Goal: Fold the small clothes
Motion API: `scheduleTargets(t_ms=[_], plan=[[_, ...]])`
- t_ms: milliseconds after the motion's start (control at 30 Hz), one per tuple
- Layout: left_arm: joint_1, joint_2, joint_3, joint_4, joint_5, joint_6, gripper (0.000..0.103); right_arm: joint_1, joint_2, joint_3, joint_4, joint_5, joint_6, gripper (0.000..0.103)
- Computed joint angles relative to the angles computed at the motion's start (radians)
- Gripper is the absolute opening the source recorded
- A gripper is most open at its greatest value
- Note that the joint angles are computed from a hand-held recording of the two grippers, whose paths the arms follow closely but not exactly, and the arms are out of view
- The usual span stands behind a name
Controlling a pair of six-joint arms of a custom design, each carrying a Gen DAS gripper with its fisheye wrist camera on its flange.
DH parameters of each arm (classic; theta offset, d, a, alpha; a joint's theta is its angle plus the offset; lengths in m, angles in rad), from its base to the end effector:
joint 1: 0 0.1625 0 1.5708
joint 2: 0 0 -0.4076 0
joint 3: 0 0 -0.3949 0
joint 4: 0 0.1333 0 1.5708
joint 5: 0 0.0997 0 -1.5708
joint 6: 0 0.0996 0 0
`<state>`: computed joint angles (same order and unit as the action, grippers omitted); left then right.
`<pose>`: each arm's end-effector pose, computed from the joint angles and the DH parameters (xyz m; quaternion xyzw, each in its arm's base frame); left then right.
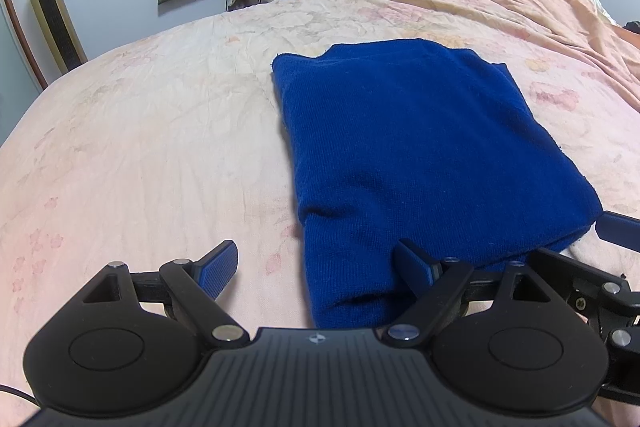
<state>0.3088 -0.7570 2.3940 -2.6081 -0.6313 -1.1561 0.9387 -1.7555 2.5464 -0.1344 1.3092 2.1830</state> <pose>-0.2392 -0.3006 -0.0564 0.1786 0.8436 -0.3113 0.3994 -0.0006 -0.2700 0.1447 0.2014 -0.8685 0.3899 0.2306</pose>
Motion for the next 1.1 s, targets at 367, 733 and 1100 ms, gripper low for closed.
scheduleTargets(t_ms=[367, 733, 1100], plan=[[0.073, -0.045, 0.051, -0.227, 0.027, 0.143, 0.086, 0.030, -0.019, -0.047, 0.043, 0.029, 0.009, 0.093], [0.386, -0.051, 0.018, -0.761, -0.237, 0.558, 0.089, 0.021, 0.234, -0.419, 0.339, 0.039, 0.163, 0.098], [0.624, 0.035, -0.167, -0.940, -0.594, 0.728, 0.089, 0.054, 0.539, -0.765, 0.670, -0.076, 0.219, 0.087]])
